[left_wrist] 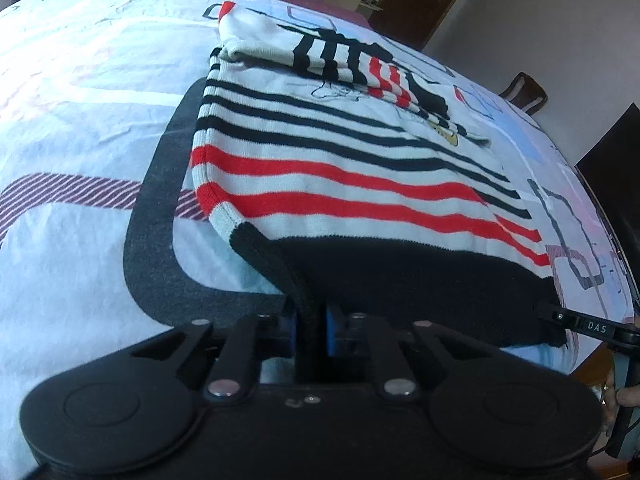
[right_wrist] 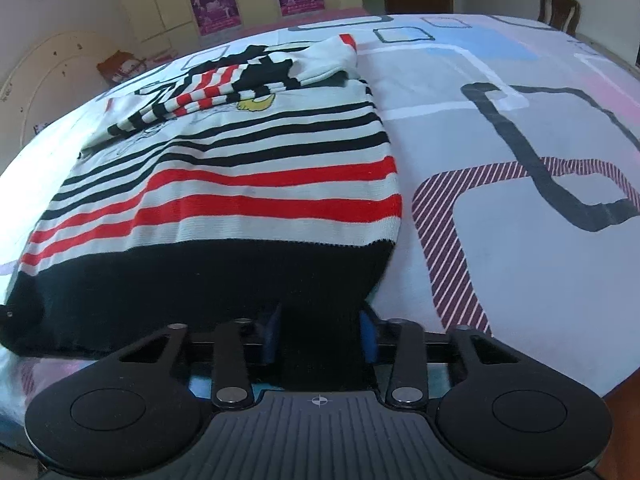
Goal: Fold small clothes
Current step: 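Lift the hem with both tools and fold it over onto the collar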
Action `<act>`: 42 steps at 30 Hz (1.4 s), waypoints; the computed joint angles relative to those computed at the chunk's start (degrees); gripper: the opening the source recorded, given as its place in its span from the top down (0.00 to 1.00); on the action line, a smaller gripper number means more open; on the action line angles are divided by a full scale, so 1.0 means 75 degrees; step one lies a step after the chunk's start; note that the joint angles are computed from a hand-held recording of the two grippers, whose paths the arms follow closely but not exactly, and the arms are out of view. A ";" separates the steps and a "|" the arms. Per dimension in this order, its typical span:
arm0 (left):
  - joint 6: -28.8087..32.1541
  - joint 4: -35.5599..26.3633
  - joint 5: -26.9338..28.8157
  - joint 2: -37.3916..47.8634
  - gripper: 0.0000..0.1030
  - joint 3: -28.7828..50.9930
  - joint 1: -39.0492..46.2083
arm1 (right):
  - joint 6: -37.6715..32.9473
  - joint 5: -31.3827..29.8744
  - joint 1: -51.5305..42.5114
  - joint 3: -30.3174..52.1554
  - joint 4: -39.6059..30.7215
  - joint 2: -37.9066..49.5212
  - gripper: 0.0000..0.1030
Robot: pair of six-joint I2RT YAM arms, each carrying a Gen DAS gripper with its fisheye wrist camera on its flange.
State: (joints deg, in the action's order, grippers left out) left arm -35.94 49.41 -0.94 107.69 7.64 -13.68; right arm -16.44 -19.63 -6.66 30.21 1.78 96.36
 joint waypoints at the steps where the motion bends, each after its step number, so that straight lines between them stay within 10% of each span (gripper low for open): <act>1: 0.0022 0.0040 0.0017 -0.0041 0.91 -0.0026 0.0026 | -0.0025 -0.0037 -0.0019 0.0052 -0.0065 0.0010 0.80; 25: 0.0681 -0.0746 0.1201 -0.1337 0.94 0.1087 0.1654 | 0.1654 -0.1364 0.0246 0.2449 -0.0710 0.0567 0.90; 42: 0.1003 -0.2697 0.1127 0.1290 0.94 0.6332 0.2696 | 0.3072 -0.1162 0.1253 0.9349 -0.1494 0.5312 0.91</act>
State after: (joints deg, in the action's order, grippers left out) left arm -28.42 29.18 7.52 117.36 55.13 6.54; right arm 6.60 -28.34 2.74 100.33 -9.42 136.20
